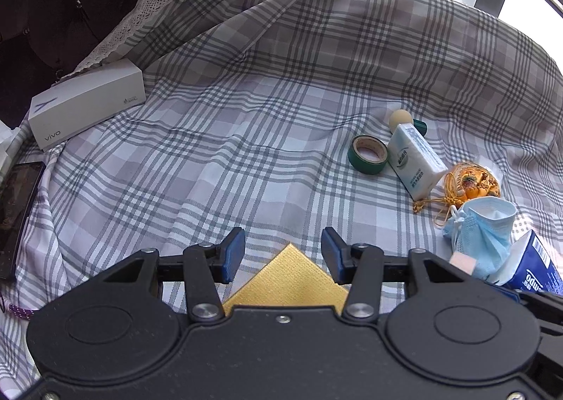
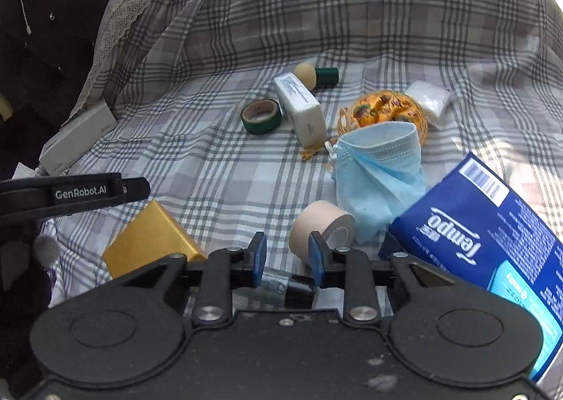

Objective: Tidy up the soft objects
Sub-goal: 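Close the right tool on the beige tape roll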

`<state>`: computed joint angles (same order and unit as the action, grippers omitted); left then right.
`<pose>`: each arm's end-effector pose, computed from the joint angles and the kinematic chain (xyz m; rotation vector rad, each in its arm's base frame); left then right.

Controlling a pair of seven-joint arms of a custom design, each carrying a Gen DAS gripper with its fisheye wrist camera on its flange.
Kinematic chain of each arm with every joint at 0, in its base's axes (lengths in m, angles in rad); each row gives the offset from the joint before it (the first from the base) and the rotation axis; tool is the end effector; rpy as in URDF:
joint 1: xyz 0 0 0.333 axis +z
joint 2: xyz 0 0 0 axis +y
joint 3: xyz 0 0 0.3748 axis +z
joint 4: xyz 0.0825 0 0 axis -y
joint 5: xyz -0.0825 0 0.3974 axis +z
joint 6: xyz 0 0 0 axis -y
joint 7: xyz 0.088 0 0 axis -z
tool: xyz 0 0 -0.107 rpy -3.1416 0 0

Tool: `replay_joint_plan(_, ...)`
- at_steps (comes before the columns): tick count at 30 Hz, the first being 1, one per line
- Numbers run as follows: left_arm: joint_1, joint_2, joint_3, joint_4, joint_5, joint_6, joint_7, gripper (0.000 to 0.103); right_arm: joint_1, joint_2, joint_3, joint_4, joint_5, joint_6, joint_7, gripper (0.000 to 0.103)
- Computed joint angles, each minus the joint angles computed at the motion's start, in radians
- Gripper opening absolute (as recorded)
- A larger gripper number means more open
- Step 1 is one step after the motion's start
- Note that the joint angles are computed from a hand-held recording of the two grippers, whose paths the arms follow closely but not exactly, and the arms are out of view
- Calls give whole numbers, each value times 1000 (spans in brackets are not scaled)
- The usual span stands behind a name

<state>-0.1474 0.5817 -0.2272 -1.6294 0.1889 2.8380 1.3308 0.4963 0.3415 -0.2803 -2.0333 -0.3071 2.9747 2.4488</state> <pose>0.7313 -0.2583 0.4037 -1.7075 2.1285 -0.8063 0.6444 0.1793 0.3948 -1.4979 2.0961 -0.4797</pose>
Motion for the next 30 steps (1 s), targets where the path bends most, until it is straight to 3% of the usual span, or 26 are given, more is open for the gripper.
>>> replay_joint_plan(4,18,0,-7,-11,-7,28,8,49,-43,51,52,79,58,-15,-66,27)
replay_joint_plan(9,56,13,-38,3,-51,5,31,49,29,84,-36,144,29,-80,8,28)
replay_joint_plan(15,57,14,-33,3,-64,4,28,49,-12,110,15,212,5,-217,39,36)
replay_joint_plan(22,50,10,-23,-4,-56,10,24,49,-37,169,50,275,-18,-297,75,37)
replay_joint_plan(30,50,9,-19,-6,-50,13,13,49,-9,128,17,230,-92,-283,201,42)
